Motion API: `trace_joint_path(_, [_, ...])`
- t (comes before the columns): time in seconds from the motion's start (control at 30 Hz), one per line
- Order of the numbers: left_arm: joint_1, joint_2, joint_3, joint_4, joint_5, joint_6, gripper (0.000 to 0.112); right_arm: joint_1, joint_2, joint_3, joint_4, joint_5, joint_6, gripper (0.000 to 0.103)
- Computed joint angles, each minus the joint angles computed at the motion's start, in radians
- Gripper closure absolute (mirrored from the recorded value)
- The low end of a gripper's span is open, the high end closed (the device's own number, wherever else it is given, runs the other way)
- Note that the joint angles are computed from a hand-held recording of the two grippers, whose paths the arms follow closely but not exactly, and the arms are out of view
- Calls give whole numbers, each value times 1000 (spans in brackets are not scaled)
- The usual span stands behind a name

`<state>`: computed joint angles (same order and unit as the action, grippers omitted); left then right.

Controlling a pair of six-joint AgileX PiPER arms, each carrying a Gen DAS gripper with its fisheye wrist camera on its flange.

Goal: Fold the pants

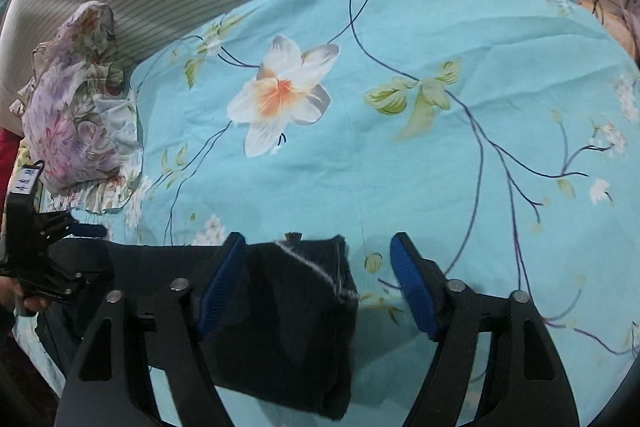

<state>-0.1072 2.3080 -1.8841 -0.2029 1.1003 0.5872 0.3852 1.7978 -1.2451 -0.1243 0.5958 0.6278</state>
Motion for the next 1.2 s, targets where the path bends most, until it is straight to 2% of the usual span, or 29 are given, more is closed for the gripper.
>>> trace_joint_path(0.07, [-12, 32, -52, -5, 24, 13, 34, -27, 17, -13, 91, 2, -80, 59])
trace_joint_path(0.1, [-12, 39, -63, -12, 36, 19, 35, -37, 22, -15, 128, 0, -108, 64])
trace_joint_path(0.13, [-18, 54, -87, -10, 53, 14, 38, -43, 22, -12, 158, -6, -133, 75])
trace_joint_path(0.2, [-29, 68, -111, -7, 68, 13, 56, -38, 17, -10, 159, -9, -132, 86])
trace_joint_path(0.23, [-37, 78, -126, -16, 92, 14, 80, -32, 11, -8, 152, -12, -129, 94])
trace_joint_path(0.27, [-48, 85, -134, -17, 104, 4, 95, -24, 4, -6, 144, -14, -124, 94])
trace_joint_path(0.37, [-79, 21, -30, -19, 39, -2, 103, 6, -29, 7, 88, -15, -79, 95])
trace_joint_path(0.6, [-89, -248, 332, -131, -100, 31, 106, 76, -172, 86, 36, -16, -29, 96])
trace_joint_path(0.7, [-93, -360, 466, -164, -134, 42, 106, 110, -238, 130, 5, -11, 13, 96])
trace_joint_path(0.77, [-51, -448, 551, -179, -119, 73, 106, 134, -293, 176, -12, -13, 47, 96])
trace_joint_path(0.9, [-65, -574, 711, -222, -162, 73, 106, 191, -403, 277, -56, -33, 128, 96])
trace_joint_path(0.97, [-30, -607, 728, -236, -130, 98, 106, 225, -468, 340, -73, -48, 166, 96])
trace_joint_path(1.07, [0, -705, 832, -252, -115, 133, 106, 275, -541, 410, -99, -35, 219, 96])
trace_joint_path(1.2, [-23, -791, 929, -256, -121, 125, 106, 337, -618, 490, -118, -11, 290, 96])
